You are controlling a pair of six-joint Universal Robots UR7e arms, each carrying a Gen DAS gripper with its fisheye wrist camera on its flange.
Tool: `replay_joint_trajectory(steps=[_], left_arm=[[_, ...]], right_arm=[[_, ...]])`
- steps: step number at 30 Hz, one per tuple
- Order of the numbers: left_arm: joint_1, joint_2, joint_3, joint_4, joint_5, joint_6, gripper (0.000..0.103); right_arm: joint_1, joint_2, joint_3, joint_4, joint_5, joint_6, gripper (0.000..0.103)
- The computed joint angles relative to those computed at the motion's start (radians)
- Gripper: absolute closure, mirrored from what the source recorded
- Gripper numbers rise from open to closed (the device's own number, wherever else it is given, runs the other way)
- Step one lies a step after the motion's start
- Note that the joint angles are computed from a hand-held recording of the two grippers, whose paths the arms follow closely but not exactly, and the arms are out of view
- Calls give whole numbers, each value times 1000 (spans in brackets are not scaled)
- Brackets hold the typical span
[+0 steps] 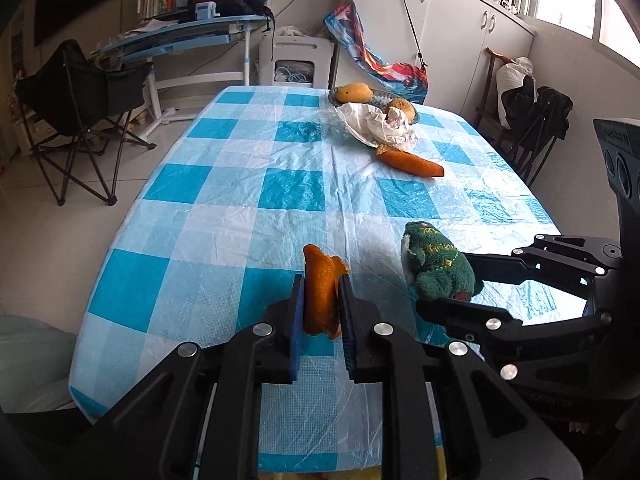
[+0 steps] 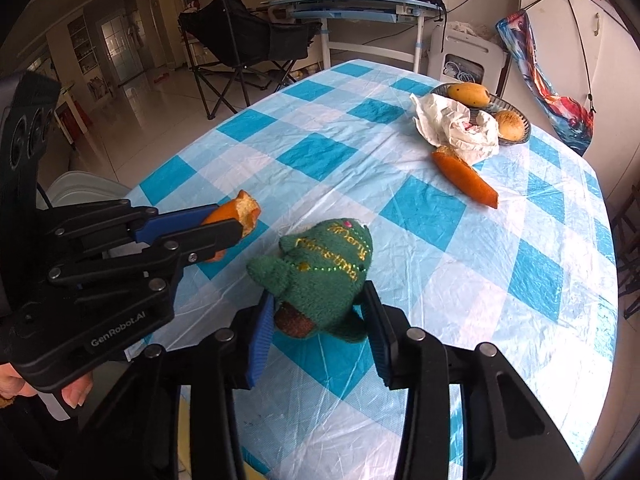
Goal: Collect trash
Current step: 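Lift the plush toy with the right gripper while the left gripper grasps an orange peel, then carry the plush toy and orange peel over the yellow basin with both grippers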
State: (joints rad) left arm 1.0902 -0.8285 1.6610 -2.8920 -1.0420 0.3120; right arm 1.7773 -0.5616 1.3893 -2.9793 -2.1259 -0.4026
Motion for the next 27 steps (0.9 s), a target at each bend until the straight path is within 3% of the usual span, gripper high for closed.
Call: replay_joint_trajectory(steps=[9,27], left_arm=[[-9,-68,105,-94,6,26,87],[-18,-163,227,-202,-38,55,87]], right_arm=[[-2,-53,103,-137,72,78,61],[23,-80,256,-359,136,133,60]])
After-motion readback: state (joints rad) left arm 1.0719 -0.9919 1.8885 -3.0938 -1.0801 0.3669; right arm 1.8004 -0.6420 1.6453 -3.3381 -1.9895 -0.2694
